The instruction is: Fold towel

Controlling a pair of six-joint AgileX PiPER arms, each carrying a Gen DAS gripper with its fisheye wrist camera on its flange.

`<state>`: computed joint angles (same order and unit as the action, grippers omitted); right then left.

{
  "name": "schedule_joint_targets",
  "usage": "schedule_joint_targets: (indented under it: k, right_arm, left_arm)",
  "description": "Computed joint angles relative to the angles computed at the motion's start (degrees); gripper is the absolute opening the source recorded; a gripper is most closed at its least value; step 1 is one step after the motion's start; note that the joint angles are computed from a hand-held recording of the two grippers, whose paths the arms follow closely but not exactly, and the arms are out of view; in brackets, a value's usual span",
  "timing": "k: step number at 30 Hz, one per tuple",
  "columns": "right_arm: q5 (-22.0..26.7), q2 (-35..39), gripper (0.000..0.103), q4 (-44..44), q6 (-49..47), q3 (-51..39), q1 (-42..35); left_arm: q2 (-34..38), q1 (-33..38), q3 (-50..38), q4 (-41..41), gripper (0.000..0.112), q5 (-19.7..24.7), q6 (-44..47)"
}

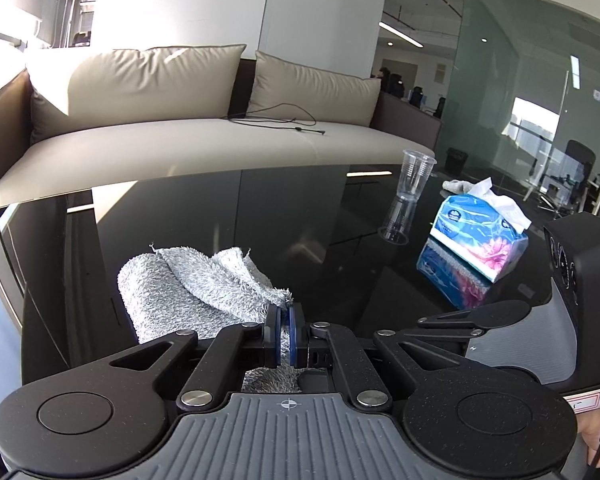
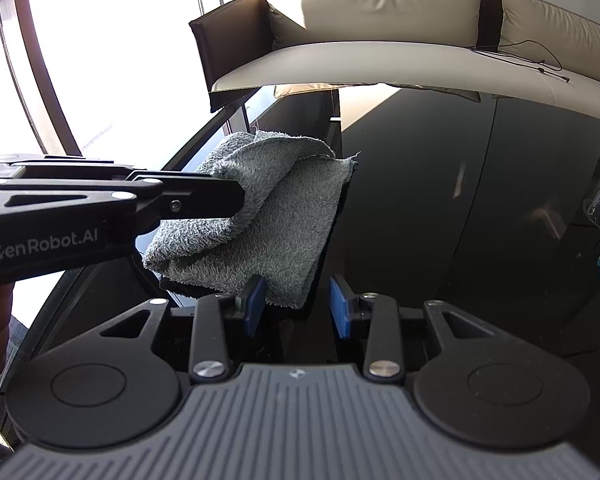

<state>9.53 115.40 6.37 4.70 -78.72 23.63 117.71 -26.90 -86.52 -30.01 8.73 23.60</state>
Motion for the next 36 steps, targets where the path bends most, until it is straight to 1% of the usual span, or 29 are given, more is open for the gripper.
schedule_joint_targets:
  k: [3, 6, 7, 8, 10, 13, 17, 20, 21, 22, 24, 27, 29, 31, 32, 35, 36]
  right_arm:
    - [-0.2, -0.1, 0.037, 0.1, -0.1, 0.3, -0.1]
    - [-0.4, -0.2, 0.037, -1.0, 1.0, 0.3, -0.1]
    - [-0.4, -0.2, 0.037, -0.9, 0.9, 0.3, 0.0]
    - [-0.5, -0.2, 0.037, -1.0, 0.9, 0.3, -0.1]
    - [-0.6, -0.3, 0.037, -1.5, 1.3, 0.5, -0.1]
    - [-0.7, -0.5, 0.037, -1.5, 1.2, 0.6, -0.3]
    - [-1.2, -1.0, 0.037, -1.1, 0.9, 1.0, -0.7]
    - [-2.2, -1.7, 0.037, 0.3, -0.4, 1.7, -1.1]
    - [-2.4, -1.8, 0.037, 0.7, -0.8, 1.9, -1.3]
    - [-2.7, -1.8, 0.037, 0.5, -0.5, 1.9, -1.4]
    - [-3.1, -1.7, 0.038, -1.6, 1.8, 1.6, -1.5]
    - [-3.7, -1.4, 0.038, -3.8, 4.3, 1.1, -1.6]
    - [-4.0, -1.2, 0.038, -4.5, 4.9, 0.8, -1.5]
    - [-4.0, -1.1, 0.038, -6.2, 6.3, 0.6, -1.4]
    - [-3.9, -1.0, 0.038, -6.4, 6.4, 0.4, -1.3]
    - [-3.7, -0.9, 0.037, -1.1, 1.3, 0.2, -1.4]
    - [-3.5, -1.1, 0.037, 2.9, -2.9, 0.3, -1.4]
  left_arm:
    - [0.0, 0.2, -0.1, 0.5, 0.005, 0.6, -0.9]
    - [-0.5, 0.5, 0.3, 1.2, 0.013, 0.9, -2.4]
    - [-0.7, 0.7, 0.4, -0.1, 0.019, 1.3, -1.7]
    - [-1.0, 1.0, 0.7, -2.6, 0.021, 1.4, 0.5]
    - [-1.8, 1.1, 1.6, -2.2, 0.022, 0.9, -0.1]
    - [-2.3, 1.3, 2.2, 5.1, 0.023, 0.2, -8.0]
    - [-1.6, 1.7, 1.2, 18.2, 0.023, 1.9, -22.4]
    - [-1.5, 1.9, 1.0, 23.0, 0.024, 2.7, -28.2]
    - [-1.5, 2.0, 0.9, 26.5, 0.026, 3.1, -31.9]
    - [-1.6, 2.0, 1.1, 27.8, 0.029, 3.1, -33.4]
    - [-1.9, 2.1, 1.2, 32.3, 0.032, 3.7, -38.0]
    - [-2.2, 2.3, 1.7, 36.7, 0.038, 3.9, -42.6]
    - [-2.4, 2.5, 2.0, 38.5, 0.04, 4.1, -44.4]
    - [-2.5, 2.2, 2.4, 43.3, 0.043, 3.9, -49.1]
    - [-2.8, 2.3, 2.8, 44.3, 0.043, 3.9, -49.9]
    - [-3.6, 2.7, 3.8, 41.6, 0.043, 4.4, -46.9]
    - [-3.7, 2.8, 4.2, 41.0, 0.043, 4.3, -46.2]
